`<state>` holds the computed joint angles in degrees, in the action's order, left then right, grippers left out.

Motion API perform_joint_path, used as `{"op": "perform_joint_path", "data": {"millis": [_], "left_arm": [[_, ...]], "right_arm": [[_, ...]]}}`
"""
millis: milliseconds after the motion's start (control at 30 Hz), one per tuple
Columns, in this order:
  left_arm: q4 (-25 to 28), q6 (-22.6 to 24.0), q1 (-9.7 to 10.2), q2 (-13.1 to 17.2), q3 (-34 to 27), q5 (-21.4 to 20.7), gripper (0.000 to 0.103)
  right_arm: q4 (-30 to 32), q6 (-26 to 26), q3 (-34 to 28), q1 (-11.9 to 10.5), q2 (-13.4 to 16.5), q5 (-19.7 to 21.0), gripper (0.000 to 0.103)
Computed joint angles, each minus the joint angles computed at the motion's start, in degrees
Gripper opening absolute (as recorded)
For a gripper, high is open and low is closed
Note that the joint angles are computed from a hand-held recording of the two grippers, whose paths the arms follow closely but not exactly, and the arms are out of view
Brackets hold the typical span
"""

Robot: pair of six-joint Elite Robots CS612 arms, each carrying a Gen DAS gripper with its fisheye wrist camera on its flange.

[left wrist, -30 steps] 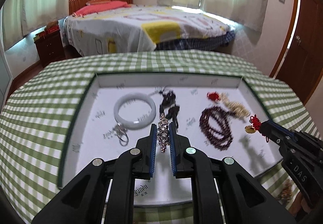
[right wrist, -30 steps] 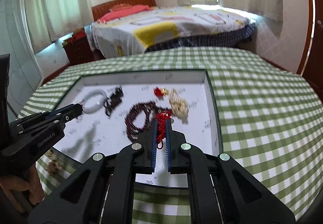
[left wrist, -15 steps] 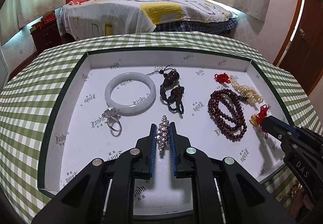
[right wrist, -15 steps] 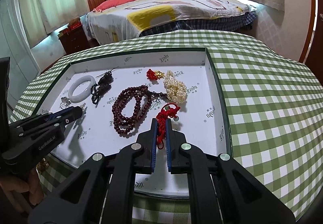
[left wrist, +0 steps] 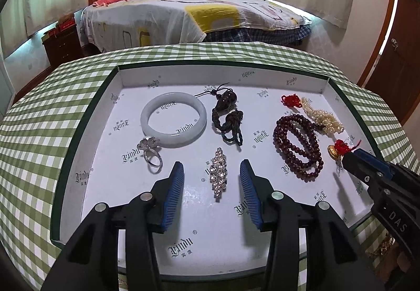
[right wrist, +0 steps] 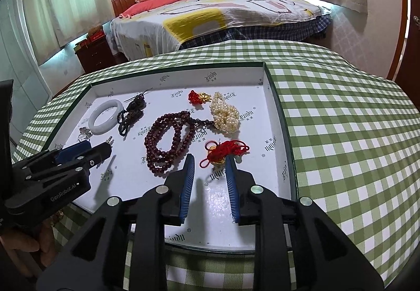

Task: Organize jewelry
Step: 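Carry the brooch and tassel charm into the tray and open both tools, then withdraw both open tools from the tray toward the gold jewelry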

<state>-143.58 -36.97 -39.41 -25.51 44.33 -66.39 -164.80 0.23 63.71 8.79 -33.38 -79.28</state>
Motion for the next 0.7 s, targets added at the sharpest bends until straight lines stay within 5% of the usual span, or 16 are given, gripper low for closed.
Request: {"op": "perform_joint_path", "data": {"millis": [100, 433, 700], "left_arm": [[-1.8, -0.3, -0.18, -0.8, 1.6, 0.7, 0.054], [-13.5, 0.9, -1.90, -6.5, 12.5, 5.3, 0.054], [-16.8, -1.5, -3.03, -10.4, 20.1, 7.2, 0.055]], "right_arm": [[-1.1, -0.1, 0.9, 0.0, -0.6, 0.0, 0.030], [-7.6, 0.1, 7.0, 0.0, -4.2, -0.1, 0.039], [-12.4, -1.1, 13.4, 0.0, -7.4, -1.9, 0.040]]}}
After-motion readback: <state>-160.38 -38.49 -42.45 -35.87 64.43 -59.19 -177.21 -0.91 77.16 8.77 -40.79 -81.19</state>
